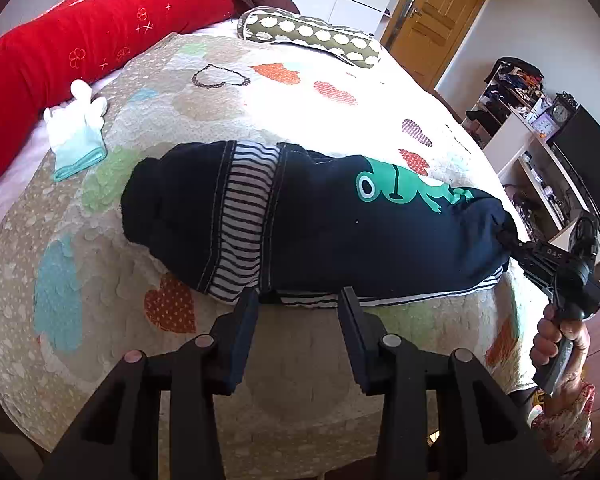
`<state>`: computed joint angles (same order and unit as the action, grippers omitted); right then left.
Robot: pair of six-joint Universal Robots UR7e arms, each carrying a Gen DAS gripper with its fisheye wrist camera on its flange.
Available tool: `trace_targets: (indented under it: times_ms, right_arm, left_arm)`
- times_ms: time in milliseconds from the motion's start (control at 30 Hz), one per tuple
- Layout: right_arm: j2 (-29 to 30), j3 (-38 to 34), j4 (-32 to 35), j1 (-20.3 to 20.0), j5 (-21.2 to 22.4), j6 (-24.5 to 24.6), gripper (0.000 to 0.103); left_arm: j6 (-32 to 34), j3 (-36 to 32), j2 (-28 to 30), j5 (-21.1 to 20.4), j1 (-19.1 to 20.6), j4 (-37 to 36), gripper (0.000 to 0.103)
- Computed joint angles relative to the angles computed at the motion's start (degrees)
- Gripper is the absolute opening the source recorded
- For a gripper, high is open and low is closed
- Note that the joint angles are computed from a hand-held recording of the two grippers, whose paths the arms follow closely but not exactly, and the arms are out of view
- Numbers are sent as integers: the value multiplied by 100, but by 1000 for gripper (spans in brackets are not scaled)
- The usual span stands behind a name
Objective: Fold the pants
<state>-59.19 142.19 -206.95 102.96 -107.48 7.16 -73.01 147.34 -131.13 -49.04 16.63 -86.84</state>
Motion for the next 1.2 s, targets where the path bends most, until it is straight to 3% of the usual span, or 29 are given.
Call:
trace_targets:
  times_ms: [100, 200, 267, 333, 367, 400, 600, 767, 867, 933, 1000, 1033, 1067, 1200]
  right_arm:
    - [-286, 308, -100, -56, 244, 15, 14]
    - [-257, 267, 285, -96, -355, 90, 25]
    - [-314, 419, 2, -237, -48, 109, 29]
    - [-320, 540, -420, -186, 113, -35, 48]
    - [-268, 594, -705, -128, 127, -170, 63]
    - [-183, 624, -938, -71, 118, -268, 68]
    - [237, 496, -921, -31, 32, -301, 68]
    - [536, 407, -1231, 54, -52, -335, 68]
    - [677, 308, -1242, 115, -108, -341, 57]
    - [735, 271, -1270, 152, -238, -385, 45]
    - [736, 284, -1315, 107, -230, -396, 25]
    - [698, 309, -1310, 53, -132, -390, 23]
    - [669, 325, -1318, 29, -78, -372, 20]
    - [542, 228, -1116, 321, -278, -524, 18]
  left_arm:
    - [495, 54, 375, -25, 221, -706, 40]
    - [1046, 61, 1090, -90, 560, -1680, 40]
    - [1434, 10, 1575, -123, 663, -2301, 40]
    - [2030, -108, 2125, -208, 848, -3138, 40]
    - [2358, -198, 2438, -268, 967, -3570, 45]
    - [2657, -332, 2789, -320, 1104, -3962, 50]
    - [4355, -1328, 4853, -1064, 1878, -5735, 52]
    - [5192, -2198, 6244, -1715, 2382, -6044, 53]
    - [5482, -2653, 6836, -2229, 2662, -5955, 53]
    - [5578, -2911, 7134, -2470, 2808, -5688, 53]
    - [5644, -3097, 7333, -2720, 2938, -5370, 50]
    - [5684, -3101, 7366, -2867, 2987, -5306, 42]
    - [5719, -3059, 7356, -2924, 2990, -5327, 24]
    - [5686, -2607, 6833, -3014, 2945, -5855, 21]
